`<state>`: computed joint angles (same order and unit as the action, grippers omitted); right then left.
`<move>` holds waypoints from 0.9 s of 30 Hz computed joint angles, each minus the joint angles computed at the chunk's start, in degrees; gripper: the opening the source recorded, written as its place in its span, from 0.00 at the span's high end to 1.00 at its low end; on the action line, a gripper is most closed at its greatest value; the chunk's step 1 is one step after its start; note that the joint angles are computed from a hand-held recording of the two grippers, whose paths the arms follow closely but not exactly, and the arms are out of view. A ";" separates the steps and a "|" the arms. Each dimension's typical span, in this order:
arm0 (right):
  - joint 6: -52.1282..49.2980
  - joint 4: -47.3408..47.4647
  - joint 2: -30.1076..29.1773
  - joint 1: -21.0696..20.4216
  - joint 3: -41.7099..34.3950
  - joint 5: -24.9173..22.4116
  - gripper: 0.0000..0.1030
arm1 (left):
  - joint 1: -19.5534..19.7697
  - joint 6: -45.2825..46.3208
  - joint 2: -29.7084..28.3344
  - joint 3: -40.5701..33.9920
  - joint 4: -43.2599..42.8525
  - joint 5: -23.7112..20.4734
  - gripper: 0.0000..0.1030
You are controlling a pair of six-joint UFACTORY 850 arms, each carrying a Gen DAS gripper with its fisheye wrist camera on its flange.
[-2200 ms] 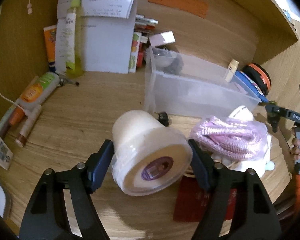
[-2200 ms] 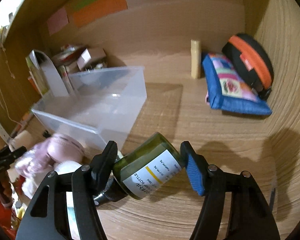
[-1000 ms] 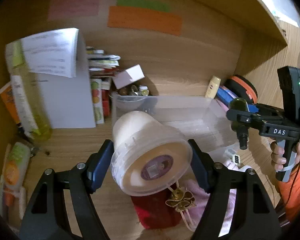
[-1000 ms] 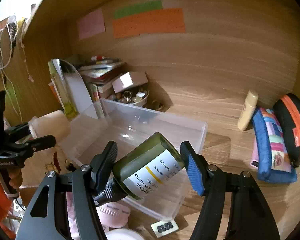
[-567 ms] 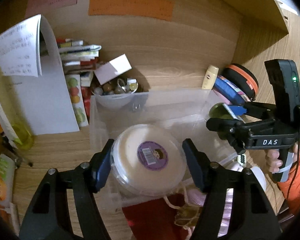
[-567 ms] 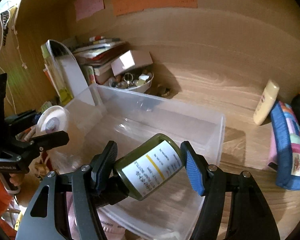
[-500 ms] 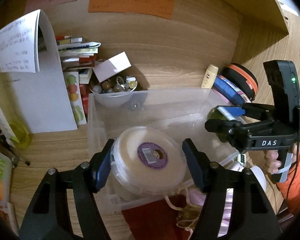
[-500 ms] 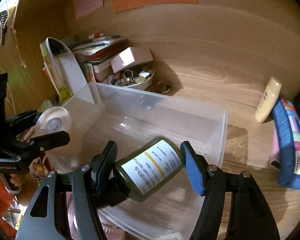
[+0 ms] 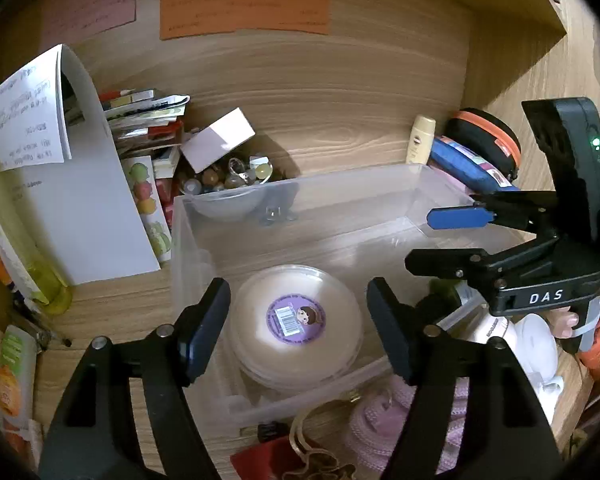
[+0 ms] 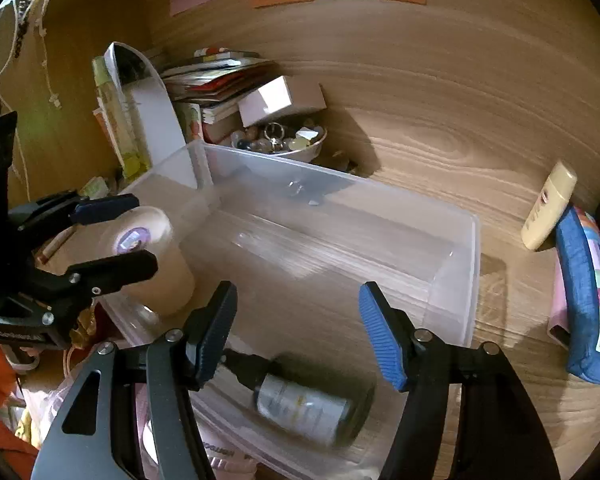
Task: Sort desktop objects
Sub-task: 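Lower both items into the clear box and open both tools, then withdraw both tools from the box back toward the pile of items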
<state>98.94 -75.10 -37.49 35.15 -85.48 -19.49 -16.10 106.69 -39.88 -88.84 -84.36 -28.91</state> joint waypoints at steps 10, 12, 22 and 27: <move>4.72 -3.69 1.11 -0.26 1.21 0.07 0.30 | 0.62 13.16 3.07 4.22 -12.97 -0.78 0.21; 5.23 -4.35 1.43 0.04 1.22 -1.45 0.29 | 0.53 16.51 4.17 5.52 -16.16 -0.30 0.15; 19.27 -16.87 7.20 3.98 6.78 -12.82 0.17 | 1.36 22.31 9.22 10.67 -21.33 0.22 0.06; 20.67 -16.83 8.51 5.52 8.38 -14.68 0.15 | 1.61 25.02 11.08 13.14 -24.57 0.01 0.06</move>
<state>119.61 -91.93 -28.98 40.67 -77.10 -34.17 -14.48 131.71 -28.80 -75.69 -108.93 -28.90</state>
